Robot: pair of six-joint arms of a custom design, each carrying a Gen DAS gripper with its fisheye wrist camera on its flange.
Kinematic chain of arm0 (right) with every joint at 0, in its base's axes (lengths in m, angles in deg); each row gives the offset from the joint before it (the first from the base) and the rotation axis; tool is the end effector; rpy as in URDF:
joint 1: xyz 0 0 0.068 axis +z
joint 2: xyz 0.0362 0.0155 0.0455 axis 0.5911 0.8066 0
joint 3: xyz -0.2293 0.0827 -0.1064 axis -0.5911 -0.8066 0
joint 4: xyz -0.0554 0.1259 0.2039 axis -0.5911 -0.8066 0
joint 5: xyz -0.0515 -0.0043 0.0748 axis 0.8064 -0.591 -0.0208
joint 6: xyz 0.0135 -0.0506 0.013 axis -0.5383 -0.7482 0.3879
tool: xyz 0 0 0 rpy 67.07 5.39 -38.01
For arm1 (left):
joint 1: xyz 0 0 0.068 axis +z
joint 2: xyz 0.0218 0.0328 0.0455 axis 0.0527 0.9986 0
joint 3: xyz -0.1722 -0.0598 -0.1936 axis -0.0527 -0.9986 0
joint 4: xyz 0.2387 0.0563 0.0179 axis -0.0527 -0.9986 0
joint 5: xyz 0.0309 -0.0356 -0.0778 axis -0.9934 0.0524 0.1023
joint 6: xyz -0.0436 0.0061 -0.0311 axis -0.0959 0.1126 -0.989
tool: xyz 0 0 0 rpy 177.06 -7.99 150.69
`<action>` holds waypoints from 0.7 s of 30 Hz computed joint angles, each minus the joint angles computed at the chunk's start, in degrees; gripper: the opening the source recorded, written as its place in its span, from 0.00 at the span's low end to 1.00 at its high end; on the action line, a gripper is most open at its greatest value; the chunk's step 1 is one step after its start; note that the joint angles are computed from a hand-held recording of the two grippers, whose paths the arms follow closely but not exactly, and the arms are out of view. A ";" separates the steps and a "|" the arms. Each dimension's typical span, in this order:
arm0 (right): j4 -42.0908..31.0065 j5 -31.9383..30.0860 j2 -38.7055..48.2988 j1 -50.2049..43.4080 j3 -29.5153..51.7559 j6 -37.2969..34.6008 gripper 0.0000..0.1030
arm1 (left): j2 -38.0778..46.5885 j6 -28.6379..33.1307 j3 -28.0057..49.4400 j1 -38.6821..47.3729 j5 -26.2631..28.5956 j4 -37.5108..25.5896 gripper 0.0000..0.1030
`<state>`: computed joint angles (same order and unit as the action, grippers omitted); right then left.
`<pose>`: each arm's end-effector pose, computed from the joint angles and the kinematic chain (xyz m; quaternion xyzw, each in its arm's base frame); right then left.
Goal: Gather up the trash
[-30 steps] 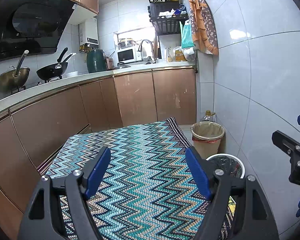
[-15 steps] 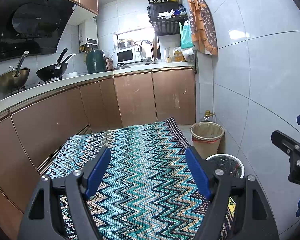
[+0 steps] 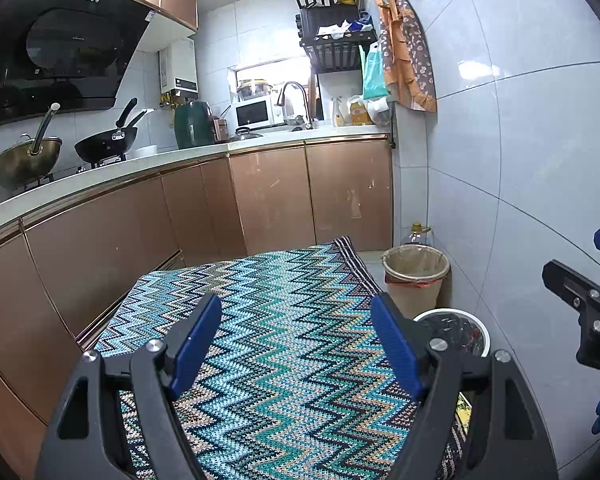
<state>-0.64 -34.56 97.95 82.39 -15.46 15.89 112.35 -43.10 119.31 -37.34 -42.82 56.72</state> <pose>0.2047 0.1854 0.3438 -0.0991 0.8184 0.0393 0.5647 0.1844 -0.1215 0.3377 -0.0344 0.8208 0.1077 0.5600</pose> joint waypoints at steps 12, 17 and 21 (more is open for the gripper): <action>-0.20 0.22 0.11 0.24 0.19 0.19 1.00 | 0.12 -0.35 0.30 -0.22 -0.16 -0.50 0.74; -0.15 0.31 0.13 0.32 0.17 0.14 1.00 | 0.22 -0.41 0.39 -0.42 -0.42 -0.59 0.74; 0.07 0.27 0.00 0.33 -0.14 0.08 1.00 | -0.03 -0.18 0.17 -0.50 -0.62 -0.40 0.74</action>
